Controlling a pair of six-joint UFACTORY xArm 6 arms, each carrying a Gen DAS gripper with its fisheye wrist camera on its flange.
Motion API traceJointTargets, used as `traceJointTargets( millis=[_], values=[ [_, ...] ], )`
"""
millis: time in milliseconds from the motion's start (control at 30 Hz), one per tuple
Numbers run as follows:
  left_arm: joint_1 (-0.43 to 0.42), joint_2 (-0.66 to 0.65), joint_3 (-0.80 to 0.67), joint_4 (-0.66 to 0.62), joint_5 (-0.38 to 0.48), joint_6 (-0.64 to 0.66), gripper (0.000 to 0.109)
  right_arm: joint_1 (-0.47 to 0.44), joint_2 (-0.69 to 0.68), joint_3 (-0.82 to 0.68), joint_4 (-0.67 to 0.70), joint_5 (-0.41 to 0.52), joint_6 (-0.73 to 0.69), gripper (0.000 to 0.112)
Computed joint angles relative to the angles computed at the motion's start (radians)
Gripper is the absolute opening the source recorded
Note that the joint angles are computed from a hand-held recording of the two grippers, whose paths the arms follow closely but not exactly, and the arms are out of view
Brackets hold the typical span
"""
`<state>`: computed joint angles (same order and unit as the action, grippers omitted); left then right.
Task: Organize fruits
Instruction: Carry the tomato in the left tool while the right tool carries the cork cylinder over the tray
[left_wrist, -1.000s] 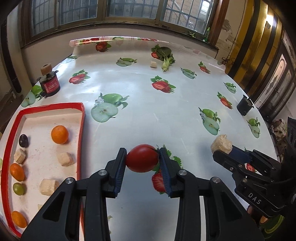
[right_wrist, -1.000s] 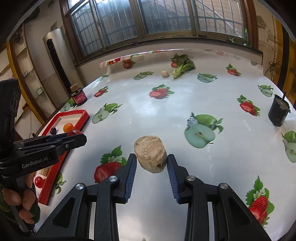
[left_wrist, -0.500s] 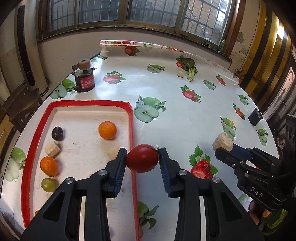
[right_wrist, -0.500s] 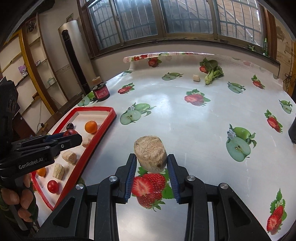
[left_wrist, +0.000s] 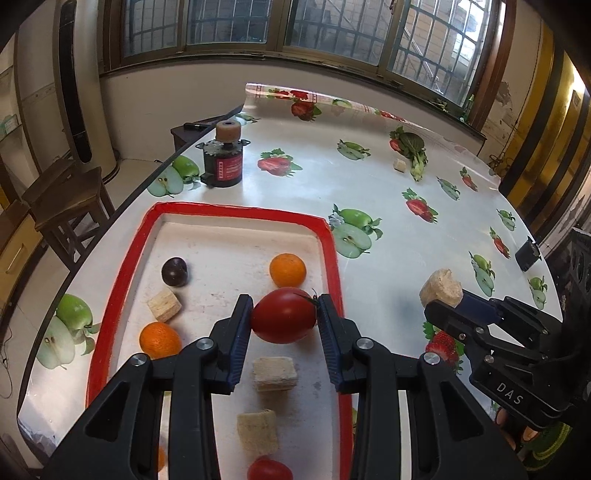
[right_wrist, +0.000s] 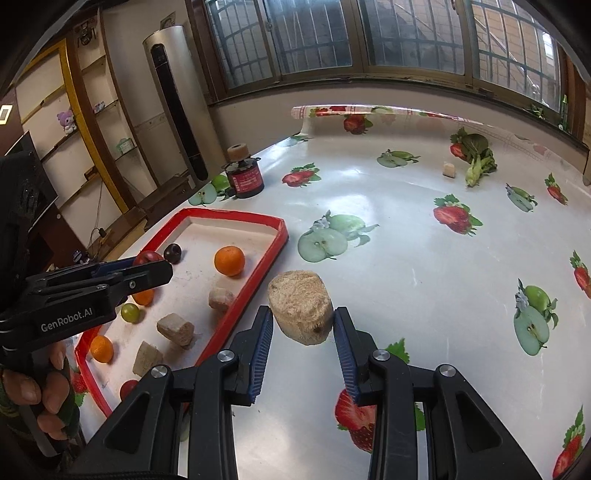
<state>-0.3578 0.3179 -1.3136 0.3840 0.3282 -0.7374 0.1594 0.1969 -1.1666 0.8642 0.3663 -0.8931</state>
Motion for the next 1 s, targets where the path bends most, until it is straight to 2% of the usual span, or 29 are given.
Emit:
traceJointTargets(
  millis=[267, 400, 500, 733, 1000],
  values=[
    [0.058, -0.007, 0.023, -0.042, -0.011, 0.034, 0.033, 0.051, 0.069, -0.089, -0.041, 0.016, 0.044, 0.035],
    [0.084, 0.007, 0.014, -0.159, -0.016, 0.132, 0.033, 0.069, 0.111, -0.141, -0.074, 0.027, 0.078, 0.035],
    [0.100, 0.023, -0.006, -0.192, -0.012, 0.162, 0.033, 0.077, 0.148, -0.188, -0.098, 0.039, 0.107, 0.035],
    [0.139, 0.089, -0.089, -0.223, 0.020, 0.198, 0.033, 0.094, 0.243, -0.308, -0.155, 0.066, 0.173, 0.035],
    [0.167, 0.229, -0.279, -0.260, 0.119, 0.236, 0.033, 0.114, 0.360, -0.461, -0.228, 0.106, 0.256, 0.035]
  ],
)
